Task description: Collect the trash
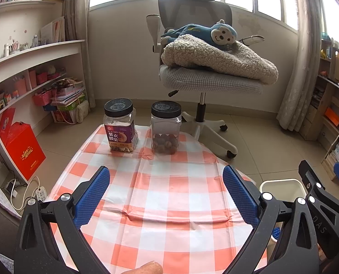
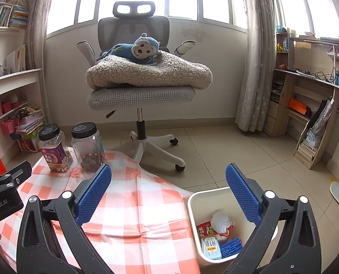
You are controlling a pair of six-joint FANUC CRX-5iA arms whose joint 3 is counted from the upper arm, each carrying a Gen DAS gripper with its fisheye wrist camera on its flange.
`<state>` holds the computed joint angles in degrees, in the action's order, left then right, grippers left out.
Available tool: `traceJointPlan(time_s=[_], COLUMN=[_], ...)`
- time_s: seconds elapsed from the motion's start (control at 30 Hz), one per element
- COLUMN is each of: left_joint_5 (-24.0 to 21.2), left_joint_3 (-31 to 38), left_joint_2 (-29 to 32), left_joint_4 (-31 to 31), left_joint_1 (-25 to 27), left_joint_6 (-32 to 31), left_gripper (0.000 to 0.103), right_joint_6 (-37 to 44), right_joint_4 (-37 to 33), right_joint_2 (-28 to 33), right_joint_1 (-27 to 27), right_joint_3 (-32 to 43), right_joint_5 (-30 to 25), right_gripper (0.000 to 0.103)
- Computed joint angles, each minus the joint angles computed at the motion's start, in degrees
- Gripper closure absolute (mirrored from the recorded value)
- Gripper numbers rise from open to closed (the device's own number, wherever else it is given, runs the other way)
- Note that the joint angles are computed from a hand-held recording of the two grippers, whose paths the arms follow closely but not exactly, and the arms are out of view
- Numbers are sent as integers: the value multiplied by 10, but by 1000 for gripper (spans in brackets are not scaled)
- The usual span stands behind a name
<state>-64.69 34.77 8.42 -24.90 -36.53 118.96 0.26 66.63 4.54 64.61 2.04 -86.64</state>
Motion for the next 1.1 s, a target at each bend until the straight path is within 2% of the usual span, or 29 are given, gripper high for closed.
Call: traceJointPlan(time_s=[0.7, 1.1], left_joint_5=[-10, 21], left_joint_3=[8, -14], left_joint_2=[6, -5], left_joint_4=[-13, -4], left_joint_1=[-6, -4], left_joint_6=[3, -2], left_gripper=[7, 9], right_joint_6=[4, 8], right_joint_4=[-2, -17], right_joint_2=[-3, -13], right_joint_1=[1, -1], right_joint_3=[-4, -11], right_joint_5=[2, 9], right_gripper=[7, 7])
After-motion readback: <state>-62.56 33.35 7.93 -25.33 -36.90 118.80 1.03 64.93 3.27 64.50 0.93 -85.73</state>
